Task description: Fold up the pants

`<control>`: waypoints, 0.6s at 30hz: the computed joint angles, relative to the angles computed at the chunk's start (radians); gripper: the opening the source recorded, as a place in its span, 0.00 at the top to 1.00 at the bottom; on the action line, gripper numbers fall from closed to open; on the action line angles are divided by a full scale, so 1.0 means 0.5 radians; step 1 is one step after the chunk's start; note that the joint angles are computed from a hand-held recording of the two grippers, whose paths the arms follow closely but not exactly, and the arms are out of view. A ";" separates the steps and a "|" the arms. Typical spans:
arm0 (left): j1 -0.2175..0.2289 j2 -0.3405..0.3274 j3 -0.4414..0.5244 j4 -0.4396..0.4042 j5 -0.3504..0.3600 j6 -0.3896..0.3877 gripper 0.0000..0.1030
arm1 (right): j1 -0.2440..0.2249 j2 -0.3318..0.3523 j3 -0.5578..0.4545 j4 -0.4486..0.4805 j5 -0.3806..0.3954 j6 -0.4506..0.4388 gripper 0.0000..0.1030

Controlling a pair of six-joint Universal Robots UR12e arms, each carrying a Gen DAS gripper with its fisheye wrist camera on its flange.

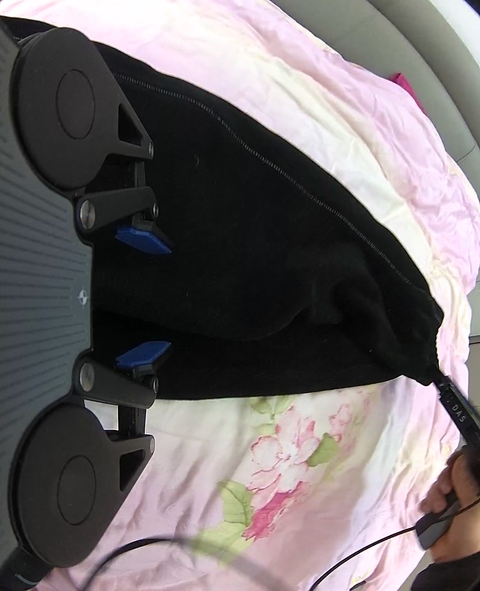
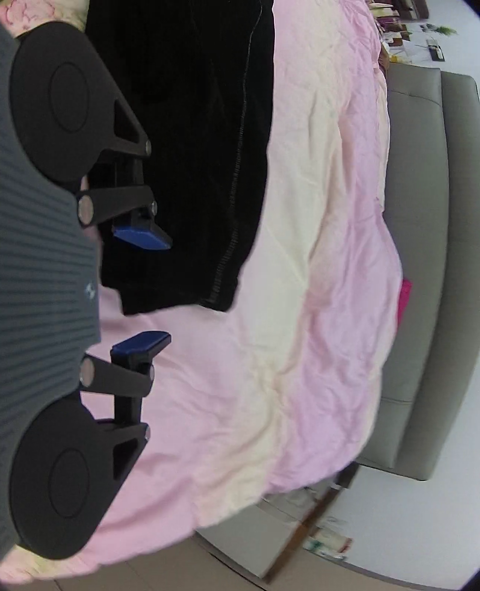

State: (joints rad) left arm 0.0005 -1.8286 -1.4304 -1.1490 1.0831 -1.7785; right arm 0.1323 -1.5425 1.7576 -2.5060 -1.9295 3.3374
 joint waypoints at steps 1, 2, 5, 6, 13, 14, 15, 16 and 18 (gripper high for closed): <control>-0.001 0.003 -0.008 -0.011 0.000 0.014 0.37 | -0.003 -0.010 0.026 0.011 0.041 0.122 0.56; -0.006 0.007 -0.018 -0.019 0.008 0.033 0.37 | -0.016 -0.025 0.063 -0.016 0.116 0.273 0.56; -0.013 0.035 -0.079 0.089 0.036 0.089 0.38 | -0.083 -0.029 0.136 -0.146 0.326 0.736 0.55; -0.013 0.037 -0.083 0.100 0.037 0.094 0.38 | -0.099 -0.021 0.143 -0.181 0.349 0.860 0.55; 0.000 -0.012 -0.016 0.055 0.058 -0.101 0.38 | -0.162 -0.045 0.158 -0.186 0.440 1.495 0.58; 0.005 -0.024 0.002 0.021 0.051 -0.123 0.39 | -0.172 -0.046 0.164 -0.170 0.492 1.553 0.64; 0.010 -0.032 0.014 -0.008 0.041 -0.135 0.41 | -0.178 -0.051 0.185 -0.206 0.535 1.604 0.70; 0.015 -0.039 0.026 -0.038 0.031 -0.138 0.53 | -0.167 -0.052 0.190 -0.228 0.522 1.630 0.75; 0.021 -0.039 0.022 -0.022 0.016 -0.151 0.82 | -0.128 -0.042 0.173 -0.271 0.414 1.527 0.81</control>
